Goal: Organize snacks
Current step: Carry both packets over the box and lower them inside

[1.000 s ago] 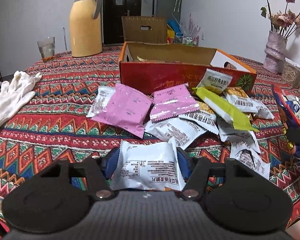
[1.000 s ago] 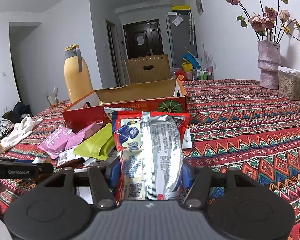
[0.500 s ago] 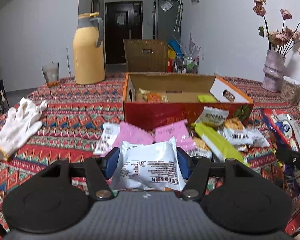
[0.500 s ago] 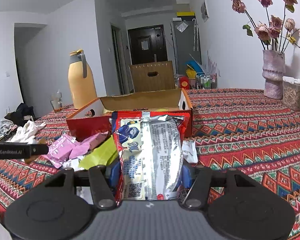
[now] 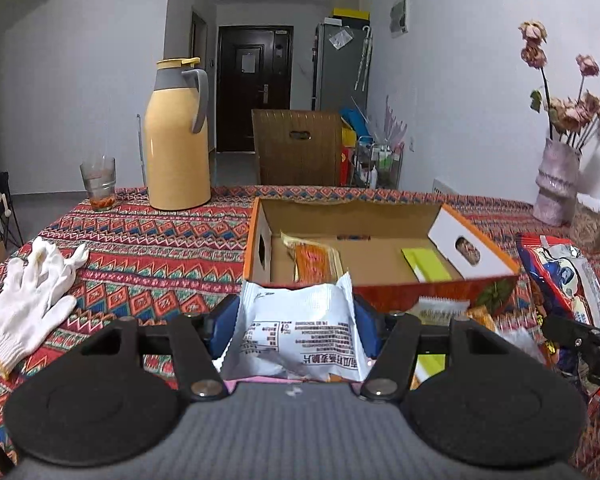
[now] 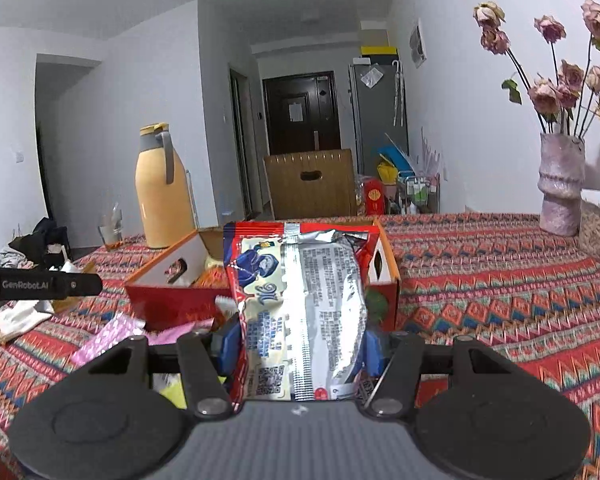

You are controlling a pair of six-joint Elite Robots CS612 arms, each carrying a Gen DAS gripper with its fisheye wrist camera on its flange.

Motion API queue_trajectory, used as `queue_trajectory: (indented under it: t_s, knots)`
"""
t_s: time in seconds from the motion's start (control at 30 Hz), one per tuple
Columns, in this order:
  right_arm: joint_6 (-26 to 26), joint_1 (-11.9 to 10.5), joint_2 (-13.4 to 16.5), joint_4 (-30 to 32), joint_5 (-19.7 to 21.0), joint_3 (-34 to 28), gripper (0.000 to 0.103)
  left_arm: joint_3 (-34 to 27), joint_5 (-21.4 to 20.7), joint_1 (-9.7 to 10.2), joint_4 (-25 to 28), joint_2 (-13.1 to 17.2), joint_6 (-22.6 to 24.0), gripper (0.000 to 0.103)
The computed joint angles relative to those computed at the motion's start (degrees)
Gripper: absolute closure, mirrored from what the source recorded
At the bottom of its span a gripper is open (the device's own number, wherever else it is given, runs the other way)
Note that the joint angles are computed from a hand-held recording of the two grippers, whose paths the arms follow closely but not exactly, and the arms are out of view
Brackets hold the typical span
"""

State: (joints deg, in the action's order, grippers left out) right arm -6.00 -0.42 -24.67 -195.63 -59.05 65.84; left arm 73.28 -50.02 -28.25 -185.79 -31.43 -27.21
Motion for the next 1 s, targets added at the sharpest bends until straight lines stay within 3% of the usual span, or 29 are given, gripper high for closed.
queue_trajectory:
  t_s: [0.57, 1.0]
  knots:
    - [0.75, 2.04, 7.65, 8.06, -1.67, -19.13, 0.046, -12.46, 0.00, 2.58, 3.46, 4.68, 1.95, 0.042]
    - [2.21, 3.39, 17.33, 20.60, -2.77, -39.49, 0.046, -24.95, -1.87, 4.40, 10.98, 10.98, 0.34, 0.042]
